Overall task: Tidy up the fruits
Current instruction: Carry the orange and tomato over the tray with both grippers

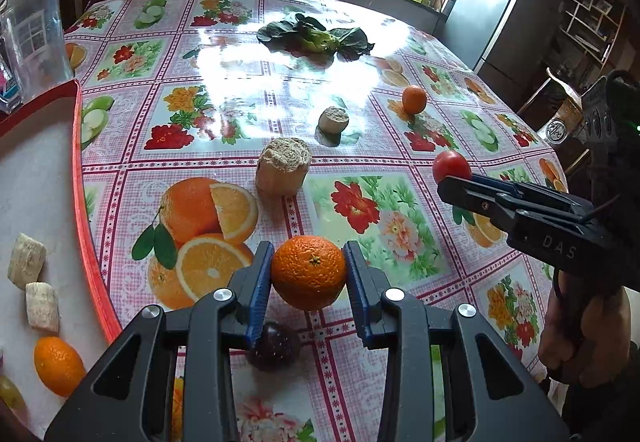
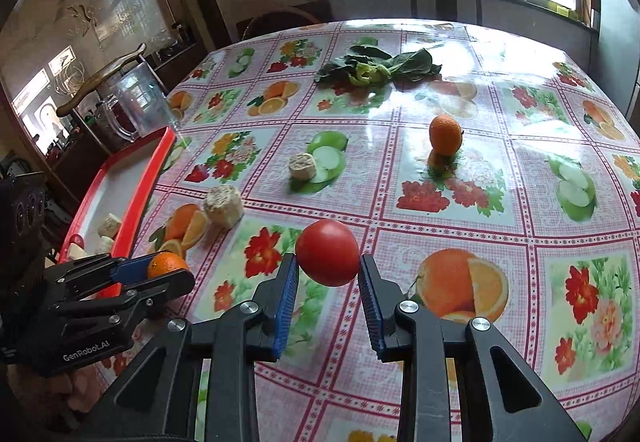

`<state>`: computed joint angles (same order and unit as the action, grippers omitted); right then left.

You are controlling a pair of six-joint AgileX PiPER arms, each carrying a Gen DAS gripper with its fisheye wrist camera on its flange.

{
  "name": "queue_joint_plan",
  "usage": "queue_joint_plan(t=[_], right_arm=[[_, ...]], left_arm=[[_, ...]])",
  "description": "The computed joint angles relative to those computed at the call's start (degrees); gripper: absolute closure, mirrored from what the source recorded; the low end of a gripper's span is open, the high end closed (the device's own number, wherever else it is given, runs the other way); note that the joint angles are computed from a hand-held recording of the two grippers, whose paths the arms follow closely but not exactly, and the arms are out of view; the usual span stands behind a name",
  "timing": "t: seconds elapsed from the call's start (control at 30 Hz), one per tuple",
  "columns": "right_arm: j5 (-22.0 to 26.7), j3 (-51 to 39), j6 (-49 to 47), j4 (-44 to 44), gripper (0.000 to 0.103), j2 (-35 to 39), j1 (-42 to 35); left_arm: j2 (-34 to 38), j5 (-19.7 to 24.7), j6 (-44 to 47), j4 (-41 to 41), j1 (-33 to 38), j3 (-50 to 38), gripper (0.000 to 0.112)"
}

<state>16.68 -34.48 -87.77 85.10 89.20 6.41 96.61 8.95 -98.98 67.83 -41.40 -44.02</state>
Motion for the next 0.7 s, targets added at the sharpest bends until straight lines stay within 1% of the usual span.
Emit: queue_joint_plan(t=[0.17,0.33,0.47,0.57,0.7], right_arm=[[-0.29,3.18,2.03,0.05,0.072,-4.5,3.23],[-0.82,5.34,5.39,-0.37,0.072,-8.48,7.76],[-2.9,5.84,8.4,-0.77,0.072,-10.27,13.29],[-4.71,5.82,11.19,-1.56,0.072,-10.91,17.55],[-6.65,5.13,17.07,-4.87,0.072,-11.17,22.58]], left_arm=[[-4.81,1.1,-7.54,6.3,-0.99,4.37,0.079],[-9.91,3.32,-12.1,9.5,-2.12,8.71,0.079],[-14.08,4.66,-13.42,10.03,-2.33,12.0,0.079],[-16.8,4.75,-13.94,10.4,-1.66,14.13,0.079],[-19.87,5.52,-13.67,9.93,-1.28,16.36,0.079]])
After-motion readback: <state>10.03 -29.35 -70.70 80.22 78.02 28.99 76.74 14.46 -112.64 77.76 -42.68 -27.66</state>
